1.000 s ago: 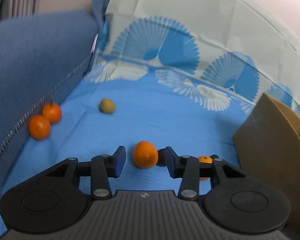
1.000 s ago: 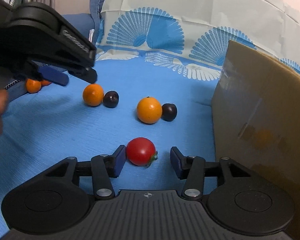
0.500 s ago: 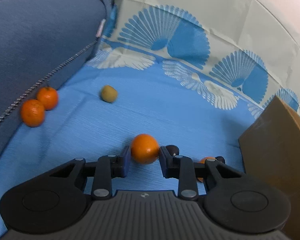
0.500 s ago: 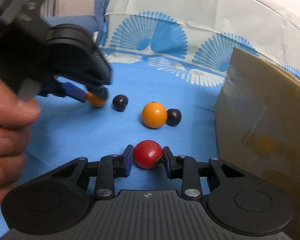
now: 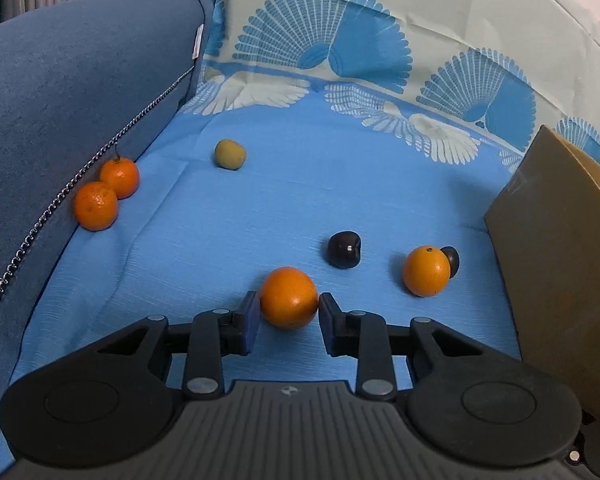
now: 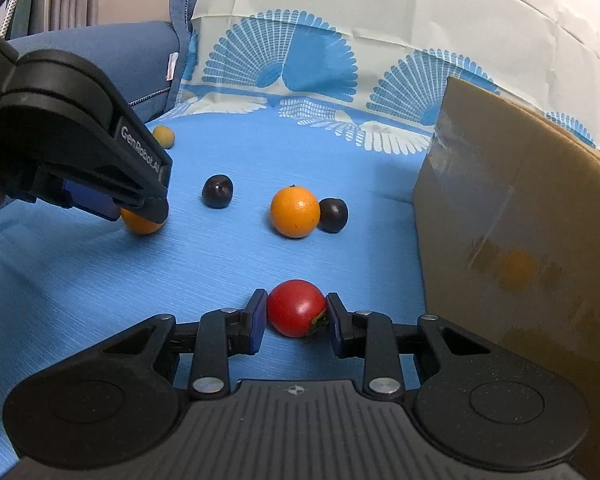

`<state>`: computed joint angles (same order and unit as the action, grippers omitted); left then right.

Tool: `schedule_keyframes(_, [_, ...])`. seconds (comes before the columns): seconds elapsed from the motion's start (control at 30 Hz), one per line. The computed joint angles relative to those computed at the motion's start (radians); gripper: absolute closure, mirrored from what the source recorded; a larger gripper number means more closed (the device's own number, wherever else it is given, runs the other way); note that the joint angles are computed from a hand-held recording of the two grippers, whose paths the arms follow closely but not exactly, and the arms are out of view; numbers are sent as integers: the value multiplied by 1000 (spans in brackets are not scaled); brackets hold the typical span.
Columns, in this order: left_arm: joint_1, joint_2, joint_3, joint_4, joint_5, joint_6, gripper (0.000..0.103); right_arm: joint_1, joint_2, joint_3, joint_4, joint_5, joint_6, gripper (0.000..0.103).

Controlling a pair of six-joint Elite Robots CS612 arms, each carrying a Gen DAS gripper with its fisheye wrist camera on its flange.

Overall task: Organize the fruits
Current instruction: 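Lift the orange and the tomato and carry both over the cardboard box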

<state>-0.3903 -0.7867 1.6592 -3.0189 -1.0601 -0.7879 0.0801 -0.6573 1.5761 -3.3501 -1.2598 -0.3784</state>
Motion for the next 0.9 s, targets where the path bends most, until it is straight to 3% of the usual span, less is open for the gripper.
schedule_keyframes(0.23, [7, 10, -12, -9, -7, -23, 67, -2, -1, 0, 6, 8, -18, 70])
schedule_keyframes(0.47, [1, 12, -10, -32, 22, 6, 67, -2, -5, 0, 13, 8, -17, 71])
schedule_keyframes(0.67, [-21, -10, 44, -195, 89, 62, 67, -8, -44, 23, -18, 30, 15, 71])
schedule_keyframes(0.8, [-40, -34, 102, -369, 81, 79, 67, -21, -88, 56, -67, 72, 35, 71])
schedule_keyframes(0.9, [-63, -52, 131, -435, 93, 107, 67, -40, -127, 83, -108, 107, 82, 71])
